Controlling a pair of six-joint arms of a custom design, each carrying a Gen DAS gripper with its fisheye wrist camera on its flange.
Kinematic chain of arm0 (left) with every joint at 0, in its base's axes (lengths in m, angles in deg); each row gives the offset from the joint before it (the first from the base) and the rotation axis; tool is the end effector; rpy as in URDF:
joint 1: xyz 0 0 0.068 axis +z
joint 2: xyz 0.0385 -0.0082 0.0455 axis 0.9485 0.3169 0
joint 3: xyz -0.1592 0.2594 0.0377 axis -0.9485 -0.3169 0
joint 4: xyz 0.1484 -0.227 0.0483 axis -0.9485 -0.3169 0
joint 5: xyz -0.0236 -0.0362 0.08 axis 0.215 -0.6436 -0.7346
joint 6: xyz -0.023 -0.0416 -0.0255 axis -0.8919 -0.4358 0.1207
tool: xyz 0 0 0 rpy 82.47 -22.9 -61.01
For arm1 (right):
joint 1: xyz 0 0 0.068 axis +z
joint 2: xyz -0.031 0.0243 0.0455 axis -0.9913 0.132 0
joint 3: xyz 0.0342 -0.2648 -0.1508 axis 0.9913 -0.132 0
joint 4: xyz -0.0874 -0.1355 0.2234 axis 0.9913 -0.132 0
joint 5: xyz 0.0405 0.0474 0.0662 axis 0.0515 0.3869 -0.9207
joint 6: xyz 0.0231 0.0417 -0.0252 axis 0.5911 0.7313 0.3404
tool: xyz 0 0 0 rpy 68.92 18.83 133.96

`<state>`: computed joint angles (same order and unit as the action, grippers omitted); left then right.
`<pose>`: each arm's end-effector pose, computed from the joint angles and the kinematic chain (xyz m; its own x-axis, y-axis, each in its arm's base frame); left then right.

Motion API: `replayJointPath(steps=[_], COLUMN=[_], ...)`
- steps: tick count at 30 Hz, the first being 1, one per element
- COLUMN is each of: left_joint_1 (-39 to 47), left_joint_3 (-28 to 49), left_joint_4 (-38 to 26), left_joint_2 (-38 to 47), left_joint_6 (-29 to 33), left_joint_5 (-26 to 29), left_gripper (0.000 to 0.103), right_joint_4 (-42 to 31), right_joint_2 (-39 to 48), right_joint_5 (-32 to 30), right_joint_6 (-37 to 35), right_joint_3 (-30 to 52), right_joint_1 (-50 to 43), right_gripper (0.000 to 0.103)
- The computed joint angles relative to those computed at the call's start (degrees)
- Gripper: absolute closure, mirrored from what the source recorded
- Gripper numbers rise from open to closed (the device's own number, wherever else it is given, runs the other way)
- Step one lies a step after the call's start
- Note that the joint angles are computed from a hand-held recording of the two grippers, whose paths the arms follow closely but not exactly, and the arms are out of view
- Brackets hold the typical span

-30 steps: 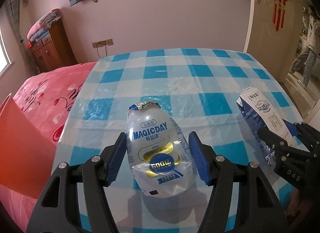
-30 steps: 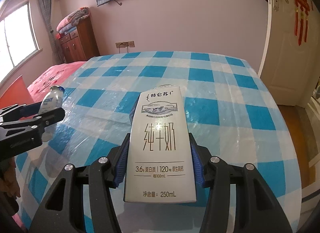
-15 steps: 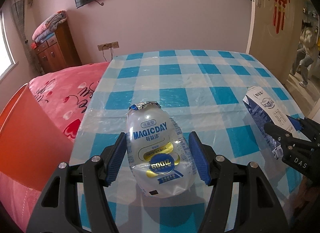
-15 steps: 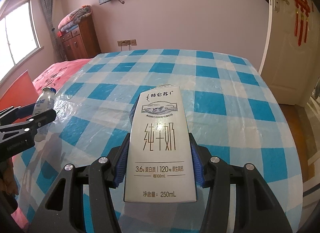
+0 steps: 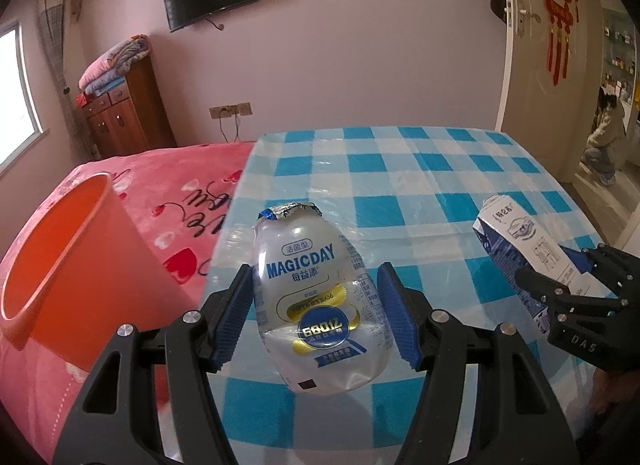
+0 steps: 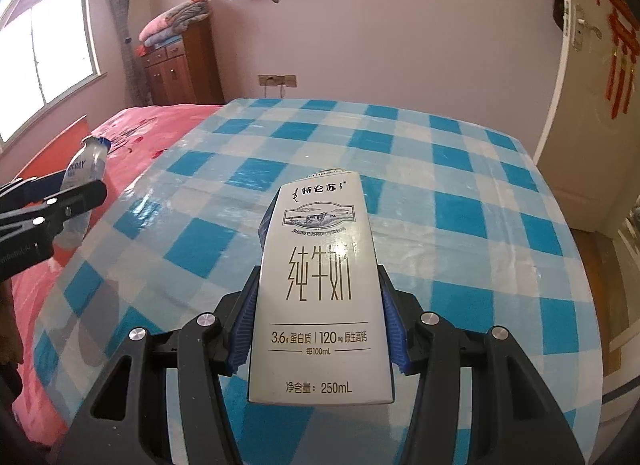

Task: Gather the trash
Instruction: 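Carry the bottle and milk carton to the orange bucket with both tools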

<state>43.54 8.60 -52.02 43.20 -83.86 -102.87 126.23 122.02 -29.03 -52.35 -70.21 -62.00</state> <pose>0.1390 -0.0579 0.1607 -0.6375 0.1035 -0.7634 0.0387 0.9940 0.1024 0.1915 0.0711 0.0882 -0.6714 -0.1411 -0.7276 -0.2786 0.9578 0.0714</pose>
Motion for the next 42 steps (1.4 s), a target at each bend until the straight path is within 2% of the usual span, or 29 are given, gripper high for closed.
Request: replayJointPath(steps=[5, 12, 19, 22, 33, 42], left_joint_1=[2.85, 10.98, 23.34, 30.75, 55.85, 67.57], left_joint_3=[-0.27, 0.05, 1.52, 2.53, 5.65, 7.15], left_joint_4=[-4.7, -10.73, -15.89, -17.17, -16.39, -12.19], left_joint_2=[-7.13, -16.42, -23.85, -25.67, -24.65, -19.34], left_joint_6=[2.38, 6.68, 12.49, 15.58, 25.3, 28.59], left_joint_5=[0.31, 4.86, 12.94, 18.0, 34.25, 40.69], left_gripper=[0.039, 0.039, 0.039, 0.039, 0.039, 0.039], right_joint_4=[-3.51, -8.72, -13.27, -15.08, -21.39, -25.02], right_joint_2=[-3.05, -6.54, -8.64, -9.13, -9.5, -5.94], right_joint_5=[2.36, 5.02, 6.64, 6.69, 4.95, 2.74], right_joint_6=[1.48, 3.13, 4.43, 4.9, 5.04, 3.8], right_joint_3=[0.65, 2.59, 5.56, 7.29, 14.88, 23.0], right_joint_1=[4.27, 9.38, 14.33, 16.31, 21.63, 25.41], right_gripper=[0.049, 0.049, 0.049, 0.049, 0.049, 0.049])
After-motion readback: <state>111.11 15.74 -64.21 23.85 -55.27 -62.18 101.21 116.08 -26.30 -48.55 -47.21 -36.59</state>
